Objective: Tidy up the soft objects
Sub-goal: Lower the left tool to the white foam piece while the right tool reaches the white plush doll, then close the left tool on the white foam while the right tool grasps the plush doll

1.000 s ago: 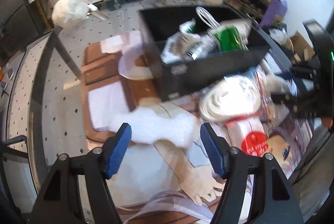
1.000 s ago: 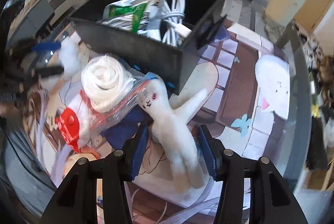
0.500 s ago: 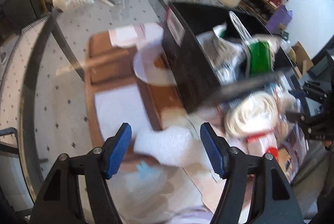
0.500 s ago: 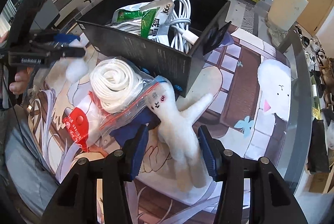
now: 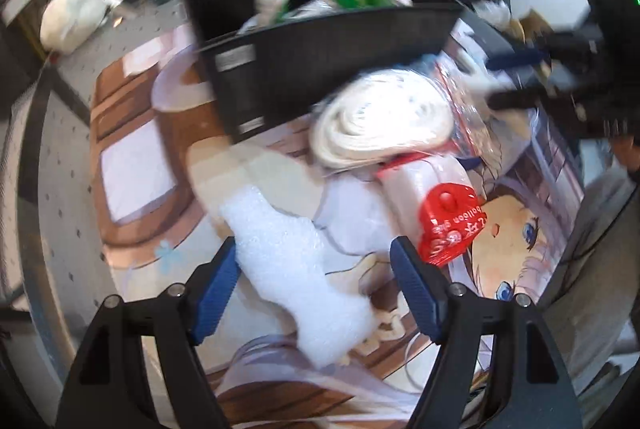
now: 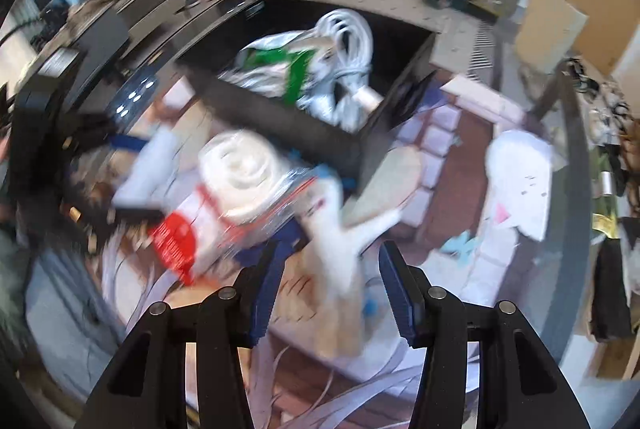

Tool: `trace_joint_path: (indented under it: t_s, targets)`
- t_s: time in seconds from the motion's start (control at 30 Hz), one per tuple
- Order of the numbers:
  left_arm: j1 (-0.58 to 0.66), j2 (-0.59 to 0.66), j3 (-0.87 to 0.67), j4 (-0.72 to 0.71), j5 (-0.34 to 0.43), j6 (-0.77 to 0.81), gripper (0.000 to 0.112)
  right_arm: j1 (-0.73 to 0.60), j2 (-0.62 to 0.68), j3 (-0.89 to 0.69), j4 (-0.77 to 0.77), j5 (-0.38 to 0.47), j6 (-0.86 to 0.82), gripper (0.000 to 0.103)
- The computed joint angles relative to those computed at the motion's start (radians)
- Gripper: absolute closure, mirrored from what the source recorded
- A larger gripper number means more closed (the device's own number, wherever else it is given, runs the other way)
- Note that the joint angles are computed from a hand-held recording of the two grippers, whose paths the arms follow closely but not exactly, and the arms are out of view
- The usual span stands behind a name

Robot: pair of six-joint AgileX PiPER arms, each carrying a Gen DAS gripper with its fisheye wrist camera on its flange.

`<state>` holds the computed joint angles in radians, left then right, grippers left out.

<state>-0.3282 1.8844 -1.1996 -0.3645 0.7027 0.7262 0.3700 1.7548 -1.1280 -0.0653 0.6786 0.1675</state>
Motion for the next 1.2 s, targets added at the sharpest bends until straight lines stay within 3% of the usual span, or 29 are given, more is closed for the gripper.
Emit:
trace_joint_path:
  t_s: [0.1, 0.17, 0.2, 0.27, 0.33, 0.43, 0.47, 0.53, 0.63, 0.73, 0.87, 1.03, 1.1, 1.13, 1.2]
  targets:
    - [-0.028, -0.011, 0.019, 0.031, -0.034, -0.012, 0.05, 0.004, 0.059, -0.033, -0.022, 0.02, 0.01, 0.053]
    - [-0.032, -0.015, 0.018, 0.009, -0.038, 0.003, 0.071, 0.029, 0.085, -0.04, -0.047, 0.04, 0.009, 0.055]
    - [-0.03, -0.015, 0.014, -0.011, -0.035, 0.019, 0.075, 0.037, 0.084, -0.034, -0.045, 0.041, -0.002, 0.058]
    - [-0.03, -0.003, -0.008, -0.023, -0.018, 0.02, 0.075, 0.058, 0.078, -0.028, -0.048, 0.052, -0.012, 0.072]
    - [-0.027, -0.001, -0.015, -0.032, -0.008, 0.013, 0.075, 0.095, 0.071, -0.028, -0.096, 0.068, 0.027, 0.08]
    - [-0.037, -0.016, 0.003, -0.014, -0.023, -0.016, 0.071, 0.108, 0.06, -0.027, -0.105, 0.066, 0.057, 0.08]
    - [-0.035, -0.016, 0.008, -0.008, -0.029, -0.017, 0.06, 0.117, 0.06, -0.031, -0.116, 0.067, 0.082, 0.08]
    - [-0.03, -0.022, 0.025, 0.0, -0.048, -0.01, 0.052, 0.109, 0.062, -0.039, -0.122, 0.075, 0.099, 0.078]
    - [-0.024, -0.025, 0.044, 0.002, -0.065, 0.0, 0.052, 0.084, 0.064, -0.036, -0.084, 0.08, 0.054, 0.076]
    - [-0.028, -0.025, 0.045, 0.031, -0.082, -0.038, 0.075, 0.082, 0.075, -0.049, -0.073, 0.101, 0.0, 0.081]
    - [-0.007, -0.001, 0.01, -0.019, -0.06, -0.022, 0.076, 0.125, 0.028, -0.012, -0.1, 0.124, 0.002, 0.081]
    - [-0.011, -0.011, 0.024, -0.038, -0.065, -0.021, 0.073, 0.133, -0.027, 0.038, -0.112, 0.095, 0.044, 0.078]
    - [-0.011, -0.02, 0.035, -0.054, -0.064, 0.002, 0.068, 0.127, -0.035, 0.044, -0.122, 0.089, 0.067, 0.076]
    - [-0.012, -0.023, 0.04, -0.054, -0.066, 0.009, 0.059, 0.122, -0.035, 0.046, -0.131, 0.084, 0.083, 0.074]
    - [-0.018, -0.023, 0.046, -0.037, -0.068, 0.006, 0.055, 0.106, -0.04, 0.04, -0.138, 0.091, 0.091, 0.064]
